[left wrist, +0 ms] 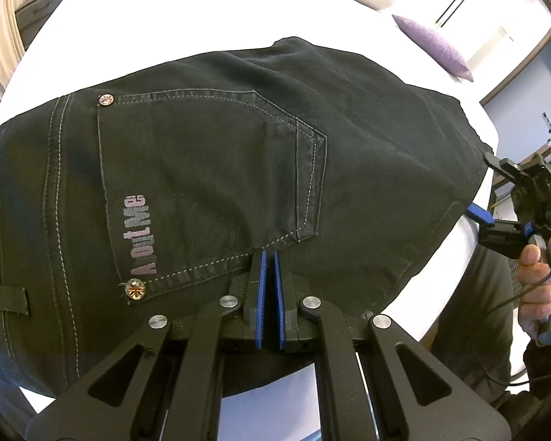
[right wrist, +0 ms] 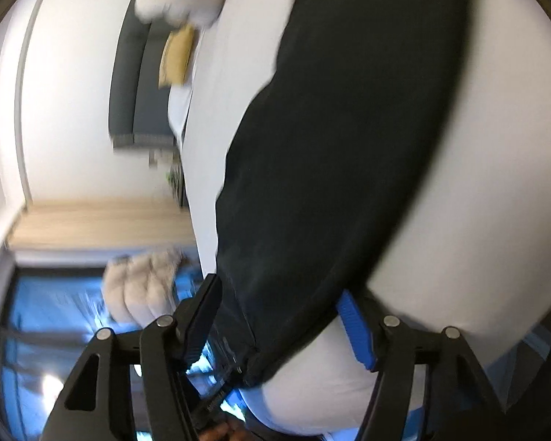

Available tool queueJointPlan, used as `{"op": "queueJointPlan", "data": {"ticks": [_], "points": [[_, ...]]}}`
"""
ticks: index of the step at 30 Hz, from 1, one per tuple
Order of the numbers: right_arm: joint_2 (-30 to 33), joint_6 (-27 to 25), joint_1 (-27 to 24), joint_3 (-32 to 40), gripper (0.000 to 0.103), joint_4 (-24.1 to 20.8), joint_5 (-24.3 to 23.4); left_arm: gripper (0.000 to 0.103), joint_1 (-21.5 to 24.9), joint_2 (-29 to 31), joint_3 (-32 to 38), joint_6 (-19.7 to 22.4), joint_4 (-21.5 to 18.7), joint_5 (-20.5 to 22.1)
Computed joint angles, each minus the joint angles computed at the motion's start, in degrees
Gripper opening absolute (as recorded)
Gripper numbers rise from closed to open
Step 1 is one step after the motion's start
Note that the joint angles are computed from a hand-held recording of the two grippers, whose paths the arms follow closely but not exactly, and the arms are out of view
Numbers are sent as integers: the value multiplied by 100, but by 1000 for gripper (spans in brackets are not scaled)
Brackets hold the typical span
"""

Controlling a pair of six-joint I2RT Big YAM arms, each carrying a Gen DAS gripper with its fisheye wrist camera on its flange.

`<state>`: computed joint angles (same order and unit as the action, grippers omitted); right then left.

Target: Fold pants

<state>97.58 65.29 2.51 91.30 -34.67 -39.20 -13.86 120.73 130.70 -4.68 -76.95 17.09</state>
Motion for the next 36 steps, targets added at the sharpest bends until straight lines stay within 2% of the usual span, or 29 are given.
{"op": "queueJointPlan", "data": {"ticks": [1, 2, 3, 4, 6, 10, 17, 19, 21, 23, 25, 27, 29, 30, 32, 36], "points": [[99, -51, 70, 107, 51, -71, -109, 4, 3, 18, 36, -3, -25, 13], [209, -154, 143, 241, 44, -225, -199, 4, 8, 29, 57, -3, -43, 23], [384, -395, 246, 470, 27, -521, -340, 4, 10, 38, 73, 7, -59, 27], [483, -557, 315, 618, 13, -738, -359, 4, 13, 60, 113, 21, -84, 29], [598, -884, 434, 794, 7, -1140, -243, 4, 20, 96, 175, 57, -134, 38], [427, -629, 377, 360, 3, -809, -419, 4, 61, 122, 194, 99, -157, 155], [225, -483, 364, 37, 5, -444, -436, 4, 94, 114, 153, 116, -130, 229], [160, -74, 297, -128, 17, -33, -471, 4, 91, 104, 130, 91, -107, 222], [75, 315, 195, -282, 24, 242, -446, 4, 97, 38, 26, 106, -74, 216], [-60, 493, 27, -352, 28, 159, -277, 4, 91, 34, 33, 131, -103, 194], [-157, 439, -103, -247, 29, -239, -17, 4, 85, 43, 57, 139, -126, 178], [-286, -18, -307, 57, 34, -1008, 644, 4, 74, 51, 70, 131, -128, 167], [-353, -301, -472, 279, 38, -1291, 1131, 4, 75, 53, 74, 139, -135, 166], [-389, -337, -636, 380, 44, -1308, 1405, 4, 71, 55, 79, 147, -146, 153], [-357, -273, -936, 471, 47, -1058, 1484, 4, 51, 103, 170, 152, -202, 121], [134, -379, -1346, 994, 48, -597, 1183, 4, 1, 157, 278, 118, -274, 24]]}}
